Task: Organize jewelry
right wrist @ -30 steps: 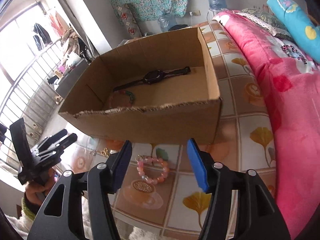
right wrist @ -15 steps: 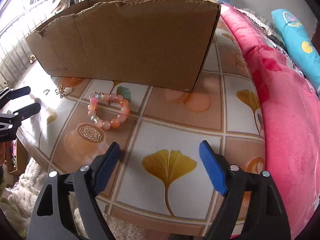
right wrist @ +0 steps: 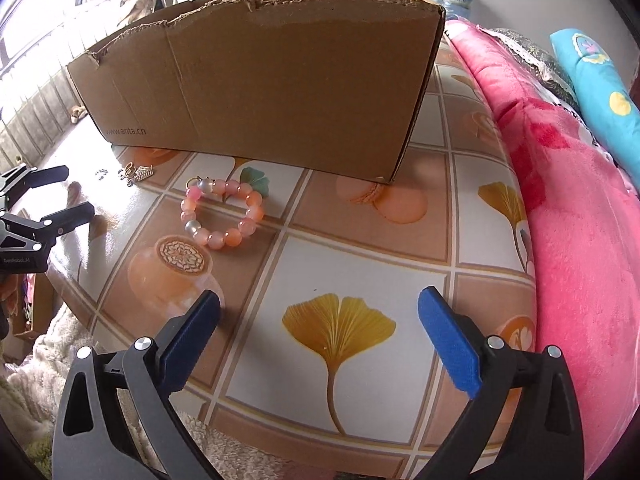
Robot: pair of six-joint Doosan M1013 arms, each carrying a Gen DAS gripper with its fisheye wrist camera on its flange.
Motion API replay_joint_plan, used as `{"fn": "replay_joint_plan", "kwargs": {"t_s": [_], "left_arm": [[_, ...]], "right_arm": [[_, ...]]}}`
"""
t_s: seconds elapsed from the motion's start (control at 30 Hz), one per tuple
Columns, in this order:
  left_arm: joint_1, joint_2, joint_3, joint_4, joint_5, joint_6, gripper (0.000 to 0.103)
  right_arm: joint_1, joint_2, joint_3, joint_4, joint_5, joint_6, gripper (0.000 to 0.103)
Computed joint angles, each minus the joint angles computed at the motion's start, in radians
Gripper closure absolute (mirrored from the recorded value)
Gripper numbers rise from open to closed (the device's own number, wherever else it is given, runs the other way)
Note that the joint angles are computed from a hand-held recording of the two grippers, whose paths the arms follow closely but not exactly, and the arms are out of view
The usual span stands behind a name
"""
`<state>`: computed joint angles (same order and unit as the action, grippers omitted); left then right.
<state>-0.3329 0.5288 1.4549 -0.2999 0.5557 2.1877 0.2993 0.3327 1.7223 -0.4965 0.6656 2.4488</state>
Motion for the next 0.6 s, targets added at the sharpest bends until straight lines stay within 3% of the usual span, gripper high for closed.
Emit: {"fn": "replay_joint_plan", "kwargs": {"t_s": [0.1, 0.2, 0.33, 0.6], "left_arm": [[0.002, -0.005, 0.011, -0.016, -0.009, 0.001, 0.007], [0.011, 0.005, -0.002, -0.036, 0.014, -0.002, 0.007], [0.009, 0.008, -0.01, -0.027, 0.026, -0.017, 0.007], [0.008, 0.008, -0.006, -0.03, 0.011, -0.025, 0.007]], "right_arm": [[-0.003, 0.01, -0.034, 0.054, 0.061, -0.031, 0.007], [0.001, -0.008, -0.023, 0.008, -0.012, 0.053, 0.007], [0.006, 0.002, -0.043, -0.059, -0.015, 0.116, 0.007], [-0.014, 0.023, -0.063, 0.008, -0.039, 0.082, 0.037]]}}
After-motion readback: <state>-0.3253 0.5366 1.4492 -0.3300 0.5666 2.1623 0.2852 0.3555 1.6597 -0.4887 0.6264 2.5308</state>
